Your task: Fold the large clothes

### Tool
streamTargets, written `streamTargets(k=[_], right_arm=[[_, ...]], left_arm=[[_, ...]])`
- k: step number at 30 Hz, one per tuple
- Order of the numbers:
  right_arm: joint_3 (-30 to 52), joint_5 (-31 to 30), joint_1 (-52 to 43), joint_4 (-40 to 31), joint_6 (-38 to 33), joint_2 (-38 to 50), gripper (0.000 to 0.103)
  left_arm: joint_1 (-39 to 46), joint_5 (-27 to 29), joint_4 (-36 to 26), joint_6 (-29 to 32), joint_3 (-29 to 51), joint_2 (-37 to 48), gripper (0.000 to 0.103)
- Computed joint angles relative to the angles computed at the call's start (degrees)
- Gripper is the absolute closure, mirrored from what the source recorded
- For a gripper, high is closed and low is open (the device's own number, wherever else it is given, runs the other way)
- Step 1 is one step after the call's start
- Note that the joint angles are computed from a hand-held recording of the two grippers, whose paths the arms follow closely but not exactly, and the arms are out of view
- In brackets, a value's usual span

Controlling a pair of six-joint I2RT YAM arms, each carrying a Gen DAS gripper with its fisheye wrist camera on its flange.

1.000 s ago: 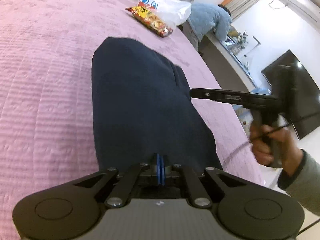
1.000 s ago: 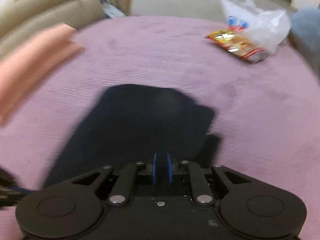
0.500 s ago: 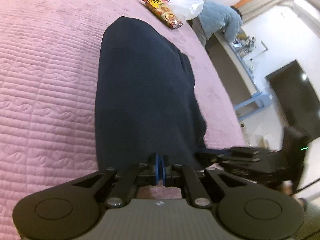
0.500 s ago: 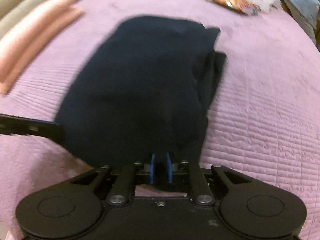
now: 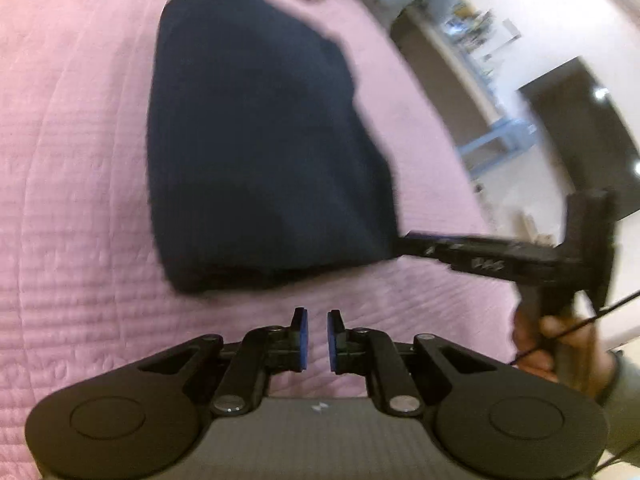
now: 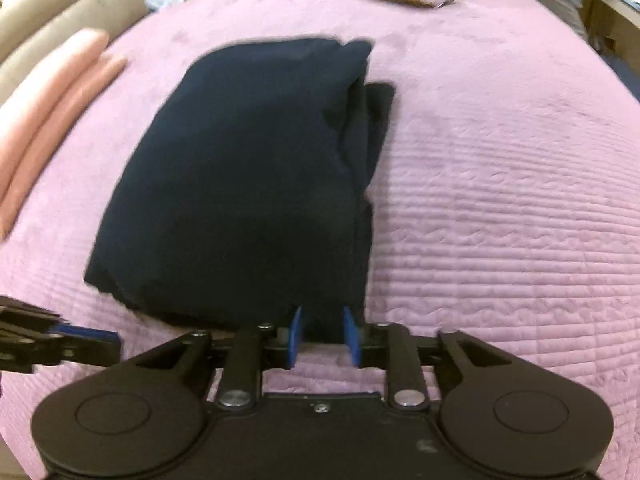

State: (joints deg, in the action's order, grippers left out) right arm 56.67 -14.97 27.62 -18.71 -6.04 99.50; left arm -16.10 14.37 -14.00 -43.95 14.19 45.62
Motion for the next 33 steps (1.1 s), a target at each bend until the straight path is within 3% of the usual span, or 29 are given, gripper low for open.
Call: streamTargets(k=[1,2,3,4,5,19,22,29,33], right_arm=[[-0.06,-0.42,-0.63,0.93,0.70,-0.57,0.055],[0.16,-0.72,-1.12,2.29,1.54,-0.30,0.036],[0.34,-1.05,-1.60,4.12,3.06,-0.11,0.025],[0.83,-1.44,-1.91,5.45,4.21,0.42,0.026],[1.52,-1.73,-1.92,5.68,5.03,0.64,0.026],[16.16,-2.20,1.20,7.35,8.21,16.02,0.025],[18.89,-4.47,0.21,6.89,8.14,20.13,0.022],[22.56,-10.26,-1.53,5.32,6.36,25.41,0.020],[24.47,-13.57,-2.35,4.92,5.70,27.80,0.015]], left_arm=[[1.55,-0.15,-1.60,0.40,0.84,-2.77,0.083],[2.93,-0.80,-2.31,0.59,1.50,-4.07,0.069],[4.30,-2.19,-3.07,0.77,2.48,-4.42,0.059],[5.81,-4.84,-4.31,0.80,4.33,-3.53,0.041],[6.99,-6.88,-4.72,0.83,5.54,-2.64,0.036],[13.20,-11.93,5.65,8.67,16.45,26.24,0.035],[14.23,-11.35,7.98,9.59,16.02,29.29,0.028],[22.37,0.82,18.75,8.52,11.98,36.05,0.015],[26.42,8.66,28.45,6.25,9.63,42.08,0.014]])
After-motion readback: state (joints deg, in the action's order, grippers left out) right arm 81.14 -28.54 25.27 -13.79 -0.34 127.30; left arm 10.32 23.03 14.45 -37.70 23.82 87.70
